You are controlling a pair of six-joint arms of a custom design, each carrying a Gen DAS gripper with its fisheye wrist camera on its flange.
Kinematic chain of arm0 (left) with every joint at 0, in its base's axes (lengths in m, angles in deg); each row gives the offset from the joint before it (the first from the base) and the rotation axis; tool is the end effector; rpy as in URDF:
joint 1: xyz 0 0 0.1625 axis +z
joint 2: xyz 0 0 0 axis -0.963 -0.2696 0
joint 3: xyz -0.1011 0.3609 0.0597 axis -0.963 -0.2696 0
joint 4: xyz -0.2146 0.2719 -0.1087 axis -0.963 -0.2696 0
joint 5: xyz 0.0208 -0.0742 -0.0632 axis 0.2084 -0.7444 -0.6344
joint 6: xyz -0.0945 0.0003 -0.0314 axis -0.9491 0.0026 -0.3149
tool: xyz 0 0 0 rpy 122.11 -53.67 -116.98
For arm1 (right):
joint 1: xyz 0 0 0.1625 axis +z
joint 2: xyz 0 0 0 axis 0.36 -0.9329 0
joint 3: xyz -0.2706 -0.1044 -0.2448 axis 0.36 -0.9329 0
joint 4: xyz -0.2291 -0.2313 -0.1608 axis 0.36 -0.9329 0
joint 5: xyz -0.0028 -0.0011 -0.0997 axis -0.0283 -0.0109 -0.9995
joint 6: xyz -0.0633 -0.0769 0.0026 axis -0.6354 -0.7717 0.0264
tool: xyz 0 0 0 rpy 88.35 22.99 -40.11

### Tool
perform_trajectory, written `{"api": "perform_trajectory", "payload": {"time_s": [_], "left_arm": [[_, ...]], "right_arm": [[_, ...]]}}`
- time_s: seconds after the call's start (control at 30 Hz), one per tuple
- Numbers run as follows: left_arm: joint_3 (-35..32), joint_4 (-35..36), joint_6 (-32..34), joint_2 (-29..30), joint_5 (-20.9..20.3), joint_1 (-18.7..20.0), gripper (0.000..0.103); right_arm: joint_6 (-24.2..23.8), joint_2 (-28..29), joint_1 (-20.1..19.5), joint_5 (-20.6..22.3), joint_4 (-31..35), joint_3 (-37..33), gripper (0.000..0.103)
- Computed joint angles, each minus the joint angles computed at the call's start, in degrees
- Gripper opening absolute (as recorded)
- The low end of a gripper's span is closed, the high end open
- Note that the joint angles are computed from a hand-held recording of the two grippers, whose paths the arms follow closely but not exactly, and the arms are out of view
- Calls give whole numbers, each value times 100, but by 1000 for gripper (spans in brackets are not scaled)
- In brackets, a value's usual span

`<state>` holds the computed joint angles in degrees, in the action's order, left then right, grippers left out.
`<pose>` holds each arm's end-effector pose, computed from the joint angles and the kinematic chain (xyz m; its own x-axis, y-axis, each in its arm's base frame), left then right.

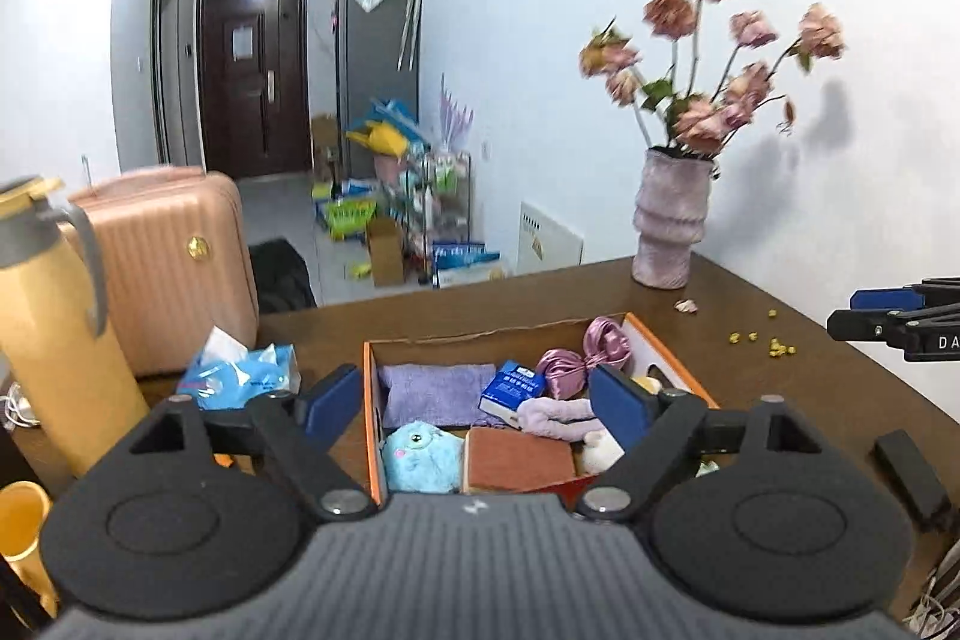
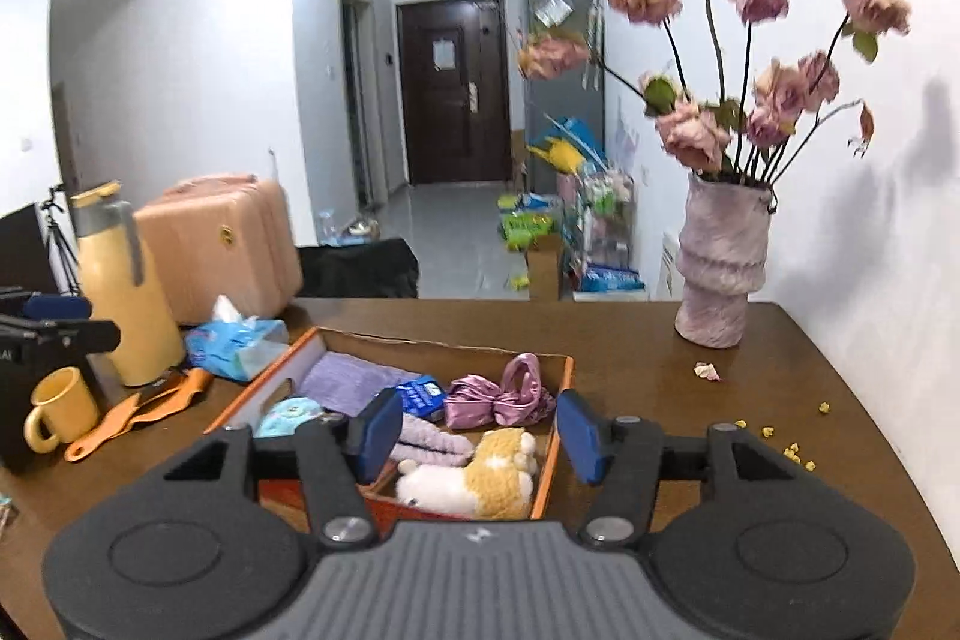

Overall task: Organize soft objects
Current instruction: 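Move both grippers back toward the white sponge wedge and snack packet, then grasp the white sponge wedge with the left gripper while the right grasps the snack packet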

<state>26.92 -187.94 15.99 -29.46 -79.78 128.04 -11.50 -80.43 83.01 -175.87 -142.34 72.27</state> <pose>-0.2906 -0.7152 0.3275 -0.6600 0.3562 -0.6615 0.7470 0.4042 -0.5278 0.2666 -0.6884 0.3371 -0.7438 -0.1286 0.6559 -0.6314 0.4572 -0.6264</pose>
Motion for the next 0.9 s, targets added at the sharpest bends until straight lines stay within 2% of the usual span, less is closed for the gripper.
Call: {"api": "perform_trajectory", "payload": {"time_s": [0.1, 0.2, 0.27, 0.33, 0.4, 0.5, 0.6, 0.67, 0.77, 0.9], "left_arm": [[1221, -853, 85, -572, 241, -192, 87], [2675, -2061, 446, -1201, 98, -321, 96], [3562, -2750, 556, -1559, -20, -397, 98], [4399, -3259, 435, -1874, -79, -469, 98], [5072, -3567, 255, -2122, -125, -518, 99], [5880, -3916, -158, -2374, -111, -584, 99], [6166, -3666, -808, -2529, -294, -509, 99], [6115, -3472, -883, -2466, -304, -464, 99], [5855, -3290, -839, -2187, -226, -424, 99], [5457, -2904, -986, -1818, -530, -218, 99]], "right_arm": [[-13, -459, 42, 194, -681, 983, 58], [-23, -924, 45, 500, -1436, 2097, 67], [-109, -1184, 38, 692, -1968, 2827, 68], [-138, -1353, 24, 825, -2486, 3475, 69], [-162, -1477, -10, 960, -3101, 4161, 75], [-173, -1491, -72, 979, -3954, 4996, 78], [113, -1451, -198, 937, -4478, 5571, 78], [278, -1450, -299, 929, -4522, 5748, 78], [299, -1382, -378, 843, -4522, 5737, 78], [347, -1215, -530, 899, -4493, 5516, 78]]}}
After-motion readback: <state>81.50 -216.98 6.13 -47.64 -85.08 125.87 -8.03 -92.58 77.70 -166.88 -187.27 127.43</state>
